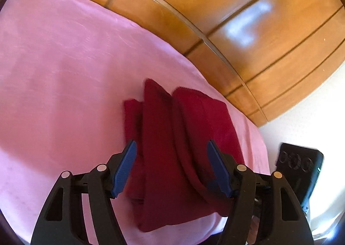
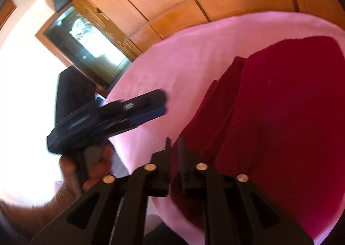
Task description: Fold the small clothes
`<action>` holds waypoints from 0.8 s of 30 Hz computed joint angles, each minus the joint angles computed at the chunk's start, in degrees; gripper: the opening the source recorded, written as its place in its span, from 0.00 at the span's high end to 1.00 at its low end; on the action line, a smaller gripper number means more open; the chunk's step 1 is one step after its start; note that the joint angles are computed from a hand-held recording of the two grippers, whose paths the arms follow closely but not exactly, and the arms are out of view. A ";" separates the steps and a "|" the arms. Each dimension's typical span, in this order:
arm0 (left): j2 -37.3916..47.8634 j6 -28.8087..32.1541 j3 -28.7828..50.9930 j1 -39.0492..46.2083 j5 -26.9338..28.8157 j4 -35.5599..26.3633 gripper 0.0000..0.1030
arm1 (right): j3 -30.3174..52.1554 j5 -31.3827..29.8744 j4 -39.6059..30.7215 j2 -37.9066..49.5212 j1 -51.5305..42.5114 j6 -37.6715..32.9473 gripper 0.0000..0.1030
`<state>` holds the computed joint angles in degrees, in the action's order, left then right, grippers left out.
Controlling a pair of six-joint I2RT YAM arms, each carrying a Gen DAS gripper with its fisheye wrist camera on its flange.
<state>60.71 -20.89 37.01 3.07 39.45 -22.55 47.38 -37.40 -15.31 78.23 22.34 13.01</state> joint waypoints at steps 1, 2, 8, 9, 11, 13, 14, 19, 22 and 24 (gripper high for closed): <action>1.29 -0.25 0.65 -0.32 1.13 0.20 0.34 | -2.61 -1.98 0.31 -3.69 -1.79 -0.77 0.46; 2.76 -1.39 1.26 -1.37 1.95 1.00 0.31 | -4.92 -4.17 -0.72 -7.61 -3.69 -2.18 0.36; 14.32 -5.40 7.15 -7.33 3.20 4.84 0.14 | -11.06 -7.44 -14.79 -21.61 -13.67 -11.00 0.23; 17.01 -5.58 8.61 -8.07 3.66 4.72 0.14 | -12.18 -7.87 -16.38 -22.69 -16.20 -12.42 0.23; 22.38 -6.32 11.74 -10.30 2.08 3.84 0.14 | -13.57 -8.78 -19.96 -24.24 -21.47 -15.40 0.23; 25.63 -5.60 14.87 -12.14 1.89 1.79 0.14 | -15.00 -8.11 -21.67 -25.44 -24.87 -16.89 0.22; 26.69 -4.95 16.25 -12.94 1.80 0.95 0.14 | -15.81 -7.55 -21.42 -25.73 -25.78 -16.96 0.22; 30.00 -3.72 23.34 -15.72 -1.75 -3.99 0.48 | -17.33 -8.04 -23.42 -27.09 -31.97 -20.25 0.22; 27.83 0.00 24.26 -17.58 -7.18 -6.45 0.78 | -17.54 -7.58 -21.61 -26.06 -31.36 -19.47 0.22; 24.98 0.62 23.75 -17.61 -8.94 -7.06 0.80 | -17.12 -7.69 -22.69 -25.62 -31.72 -21.23 0.22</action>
